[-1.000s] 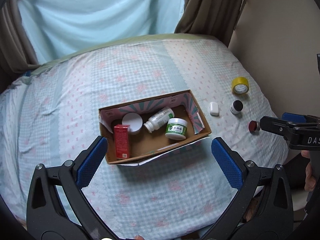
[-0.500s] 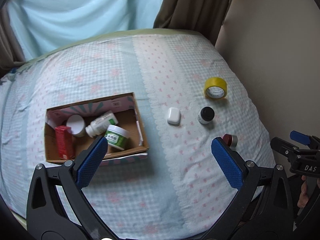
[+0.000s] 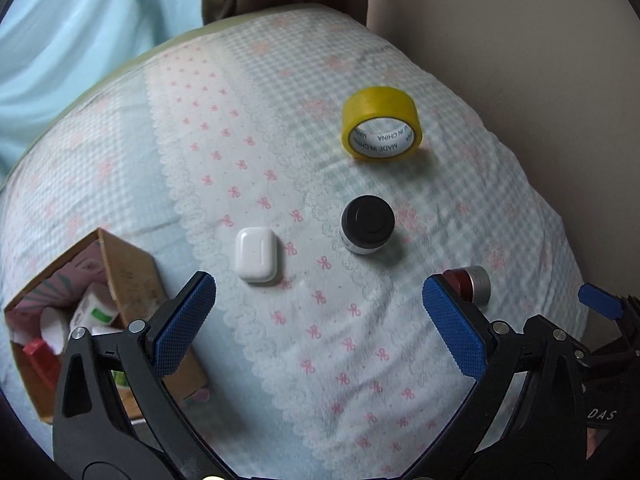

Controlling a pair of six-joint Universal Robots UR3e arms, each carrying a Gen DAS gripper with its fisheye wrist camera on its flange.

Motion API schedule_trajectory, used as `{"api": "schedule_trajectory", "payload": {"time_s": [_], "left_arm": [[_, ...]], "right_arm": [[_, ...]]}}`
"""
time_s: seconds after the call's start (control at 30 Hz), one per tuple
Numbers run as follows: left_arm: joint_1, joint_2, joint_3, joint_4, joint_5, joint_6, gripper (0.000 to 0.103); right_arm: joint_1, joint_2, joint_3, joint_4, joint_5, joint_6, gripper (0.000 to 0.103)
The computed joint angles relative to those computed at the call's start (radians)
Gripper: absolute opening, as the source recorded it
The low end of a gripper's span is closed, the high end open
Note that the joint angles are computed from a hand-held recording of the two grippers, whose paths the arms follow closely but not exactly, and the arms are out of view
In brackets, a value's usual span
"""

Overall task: Organize rigid objects
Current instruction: 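Move both tools toward the red-silver tin and black-lidded jar, then grasp the red-silver tin with the right tool while the left grasps the black-lidded jar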

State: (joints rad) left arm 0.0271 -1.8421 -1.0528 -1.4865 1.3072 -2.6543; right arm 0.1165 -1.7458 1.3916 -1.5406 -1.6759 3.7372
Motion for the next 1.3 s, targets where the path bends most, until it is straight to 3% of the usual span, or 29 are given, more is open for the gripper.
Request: {"api": "schedule_trajectory", "payload": {"time_s": [0.1, 0.3, 0.37, 0.5, 0.6, 0.7, 0.73, 0.83, 1.13, 1.3], "left_arm": [[-0.039, -0.048, -0.089, 0.138, 0.005, 0.002, 0.103], [-0.092, -0.145, -0.254, 0.445, -0.036, 0.021, 0.093], [-0.112, -0.183, -0.276, 0.501, -0.039, 0.047, 0.08], [-0.137, -0.237, -0.291, 0.57, -0.052, 0.085, 0.075], [-0.142, -0.26, -0.281, 0.583, -0.088, 0.096, 0.07], [-0.158, -0.276, -0.272, 0.606, -0.08, 0.092, 0.062], [-0.158, -0.277, -0.274, 0.616, -0.077, 0.086, 0.053], [-0.149, -0.29, -0.238, 0.577, -0.093, 0.08, 0.053], [-0.146, -0.252, -0.239, 0.553, -0.083, 0.065, 0.053], [-0.132, -0.192, -0.197, 0.477, -0.091, 0.054, 0.053]], "right_arm": [[0.02, 0.0, 0.138, -0.135, -0.064, -0.006, 0.103], [0.085, 0.03, 0.391, -0.452, -0.17, 0.013, 0.103], [0.112, 0.065, 0.445, -0.536, -0.2, 0.02, 0.092], [0.14, 0.116, 0.494, -0.631, -0.247, 0.062, 0.086], [0.14, 0.133, 0.499, -0.656, -0.263, 0.073, 0.079], [0.133, 0.149, 0.49, -0.663, -0.262, 0.056, 0.065], [0.125, 0.148, 0.495, -0.675, -0.247, 0.045, 0.056], [0.108, 0.153, 0.492, -0.686, -0.207, 0.025, 0.039], [0.099, 0.162, 0.473, -0.667, -0.185, 0.032, 0.038], [0.097, 0.11, 0.438, -0.602, -0.191, 0.037, 0.038]]}}
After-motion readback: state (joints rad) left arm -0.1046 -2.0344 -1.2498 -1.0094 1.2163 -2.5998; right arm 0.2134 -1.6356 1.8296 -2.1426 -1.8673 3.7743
